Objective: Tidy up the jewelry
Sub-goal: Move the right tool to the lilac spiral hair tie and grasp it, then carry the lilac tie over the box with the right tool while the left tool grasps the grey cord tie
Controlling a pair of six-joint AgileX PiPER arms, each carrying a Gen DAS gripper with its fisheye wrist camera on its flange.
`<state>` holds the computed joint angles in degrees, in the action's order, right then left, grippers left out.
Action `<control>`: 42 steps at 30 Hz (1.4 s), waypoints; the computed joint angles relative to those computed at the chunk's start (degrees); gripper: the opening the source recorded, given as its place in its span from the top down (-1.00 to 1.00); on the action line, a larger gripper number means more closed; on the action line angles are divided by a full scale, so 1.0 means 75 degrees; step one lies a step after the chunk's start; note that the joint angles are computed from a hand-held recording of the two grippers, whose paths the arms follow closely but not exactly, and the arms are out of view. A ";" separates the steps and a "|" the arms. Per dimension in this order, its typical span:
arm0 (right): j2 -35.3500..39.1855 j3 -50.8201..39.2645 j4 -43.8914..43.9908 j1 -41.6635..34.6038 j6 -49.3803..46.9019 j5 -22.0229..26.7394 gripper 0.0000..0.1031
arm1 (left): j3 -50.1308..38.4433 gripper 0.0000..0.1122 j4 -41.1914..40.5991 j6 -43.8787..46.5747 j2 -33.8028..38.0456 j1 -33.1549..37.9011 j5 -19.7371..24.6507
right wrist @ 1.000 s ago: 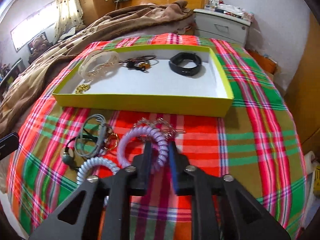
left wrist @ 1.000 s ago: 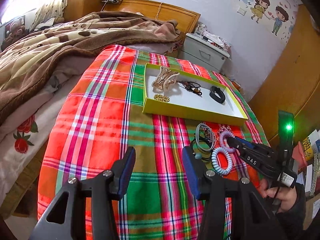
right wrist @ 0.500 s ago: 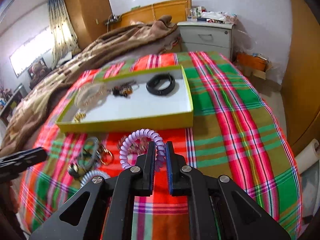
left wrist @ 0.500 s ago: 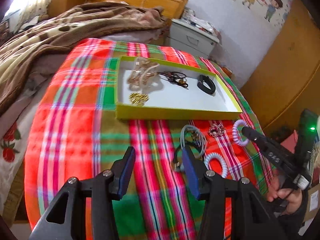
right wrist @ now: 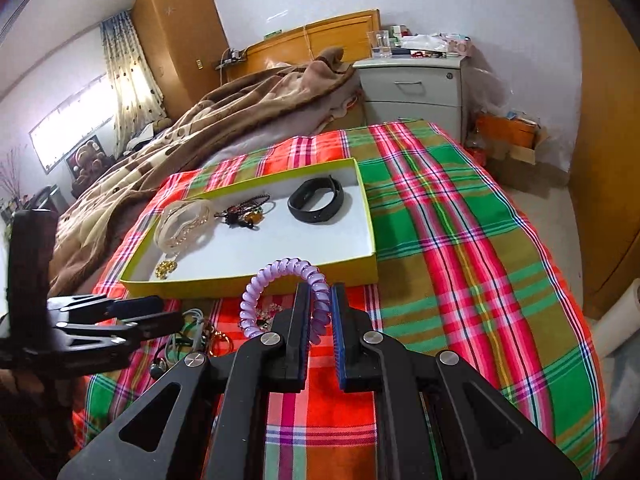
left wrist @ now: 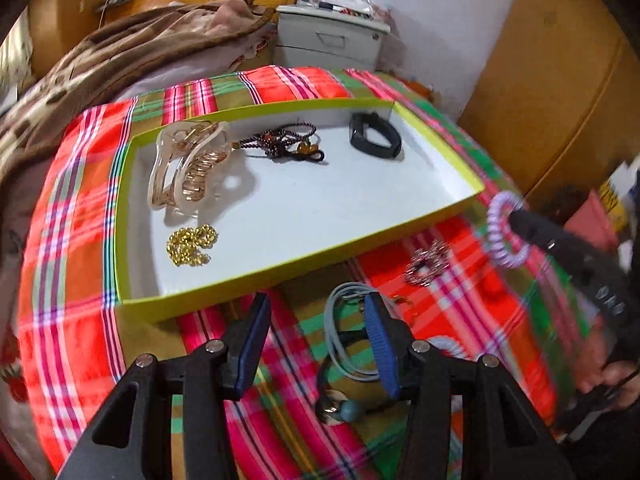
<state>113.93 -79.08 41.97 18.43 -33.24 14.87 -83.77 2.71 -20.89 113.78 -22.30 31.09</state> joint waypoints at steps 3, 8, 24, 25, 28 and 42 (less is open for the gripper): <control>0.0100 -0.0147 0.0168 -0.0015 -0.0191 0.0091 0.80 | -0.0129 0.12 0.0184 0.0292 0.0123 -0.0154 0.0044; 0.0267 -0.0368 0.0393 -0.0011 -0.0412 0.0207 0.80 | -0.0947 0.11 0.0765 0.0266 0.0681 -0.0262 0.0801; 0.0450 -0.0577 0.0642 -0.0019 -0.0667 0.0370 0.80 | -0.0835 0.94 0.1083 -0.0411 0.0662 -0.0231 0.0578; 0.0450 -0.0586 0.0637 -0.0010 -0.0656 0.0367 0.80 | -0.0755 0.94 0.1147 -0.0533 0.0616 -0.0232 0.0520; 0.0432 -0.0581 0.0529 0.0027 -0.0534 0.0324 0.80 | -0.0523 0.94 0.1267 -0.0769 0.0475 -0.0214 0.0339; 0.0091 -0.0432 0.0107 0.0210 -0.0147 0.0153 0.80 | 0.0375 0.95 0.2028 -0.1814 -0.0539 -0.0336 -0.0304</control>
